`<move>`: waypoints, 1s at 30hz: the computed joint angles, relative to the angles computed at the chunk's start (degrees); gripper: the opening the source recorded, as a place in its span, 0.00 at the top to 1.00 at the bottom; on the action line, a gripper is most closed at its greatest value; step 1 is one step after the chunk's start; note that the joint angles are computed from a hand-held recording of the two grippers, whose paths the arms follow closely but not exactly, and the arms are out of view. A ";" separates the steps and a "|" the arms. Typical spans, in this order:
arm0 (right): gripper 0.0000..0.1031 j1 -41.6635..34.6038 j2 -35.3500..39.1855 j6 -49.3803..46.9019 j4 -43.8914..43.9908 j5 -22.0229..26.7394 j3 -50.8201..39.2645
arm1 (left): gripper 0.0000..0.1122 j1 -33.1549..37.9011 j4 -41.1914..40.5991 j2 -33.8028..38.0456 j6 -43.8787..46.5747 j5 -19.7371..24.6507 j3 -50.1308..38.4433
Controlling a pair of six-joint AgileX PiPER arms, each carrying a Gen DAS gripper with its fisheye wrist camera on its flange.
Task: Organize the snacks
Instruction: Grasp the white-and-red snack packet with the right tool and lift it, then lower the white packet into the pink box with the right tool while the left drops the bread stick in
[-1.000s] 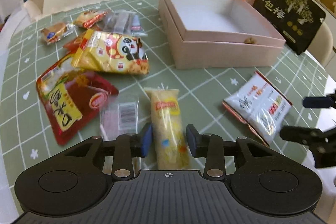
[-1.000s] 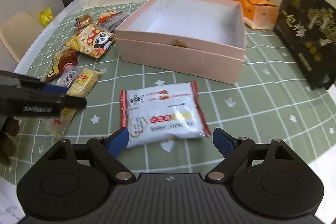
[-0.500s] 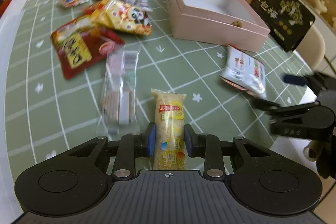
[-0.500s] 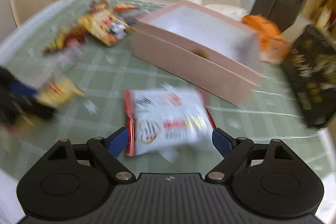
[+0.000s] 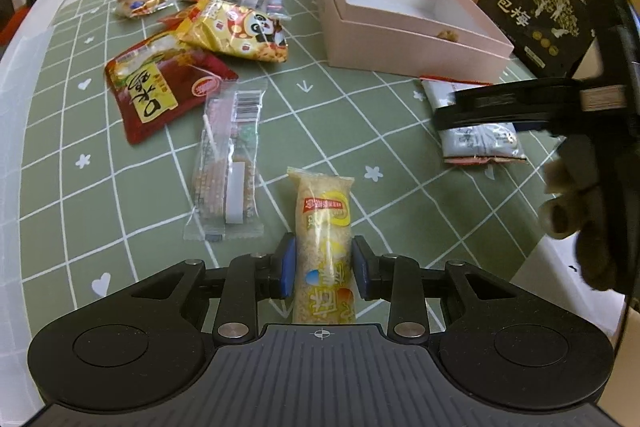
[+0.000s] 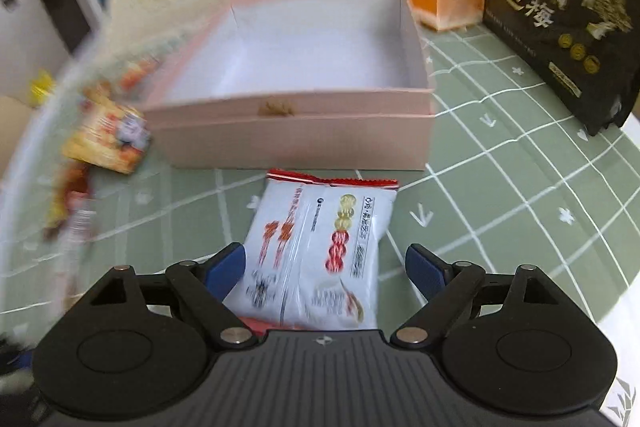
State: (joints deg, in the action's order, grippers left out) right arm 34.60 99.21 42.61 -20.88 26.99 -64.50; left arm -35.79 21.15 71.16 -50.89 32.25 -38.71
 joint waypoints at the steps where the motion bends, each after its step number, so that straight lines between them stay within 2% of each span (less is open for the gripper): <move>1: 0.20 1.90 1.63 2.26 -3.08 1.93 -2.04 | 0.69 0.04 -0.41 0.11 0.33 0.33 -0.25; 2: 0.26 3.37 2.46 3.20 -5.58 3.28 -3.12 | 0.69 0.18 -0.82 0.20 0.74 0.52 -0.44; 3: 0.26 4.88 2.37 2.01 -6.56 3.89 -3.34 | 0.69 0.36 -1.15 0.25 1.11 0.58 -0.53; 8: 0.26 4.86 -8.63 -11.43 3.63 -1.91 5.63 | 0.70 1.81 -3.49 0.76 4.06 0.23 -1.13; 10: 0.26 4.71 -13.17 -11.81 3.81 -1.92 8.51 | 0.71 5.38 -11.86 0.63 12.47 -1.87 -1.39; 12: 0.26 5.11 -17.99 -7.41 -0.87 -0.45 11.58 | 0.71 9.36 -22.21 -0.81 22.98 -5.44 -2.46; 14: 0.26 5.88 -21.28 -2.21 -6.39 1.68 13.06 | 0.71 10.86 -24.56 -0.71 28.74 -7.47 -7.52; 16: 0.26 4.23 -24.06 -1.18 -8.34 1.89 14.91 | 0.71 11.73 -23.95 2.91 31.37 -8.09 -15.45; 19: 0.26 3.34 -25.86 1.13 -9.59 2.81 15.55 | 0.70 16.21 -38.24 15.74 43.35 -7.97 -32.16; 20: 0.26 3.28 -25.45 2.25 -10.22 3.09 15.25 | 0.68 17.46 -42.73 20.74 47.04 -6.15 -37.89; 21: 0.26 3.21 -24.89 2.98 -10.64 3.31 14.78 | 0.68 18.61 -45.09 25.63 48.43 -3.48 -43.62; 23: 0.26 3.18 -23.67 3.14 -10.56 3.83 13.59 | 0.69 19.68 -45.75 30.46 46.70 -2.86 -48.33; 24: 0.26 3.25 -23.17 3.02 -10.56 4.50 12.82 | 0.69 20.42 -47.68 30.08 48.15 -3.73 -47.25; 27: 0.26 3.23 -23.88 3.11 -11.60 5.00 12.56 | 0.69 22.50 -57.34 25.08 59.68 -10.41 -37.49; 29: 0.26 0.77 -22.56 -0.42 -8.93 3.65 10.59 | 0.69 23.69 -54.32 23.69 58.37 -12.47 -33.70; 30: 0.26 -0.68 -20.79 -3.41 -6.89 3.27 8.29 | 0.69 24.58 -51.50 23.94 55.87 -11.42 -33.69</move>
State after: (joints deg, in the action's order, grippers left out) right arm 33.92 78.42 39.20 -27.77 30.26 -56.20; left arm -11.21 -30.35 95.10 4.98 20.83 -72.40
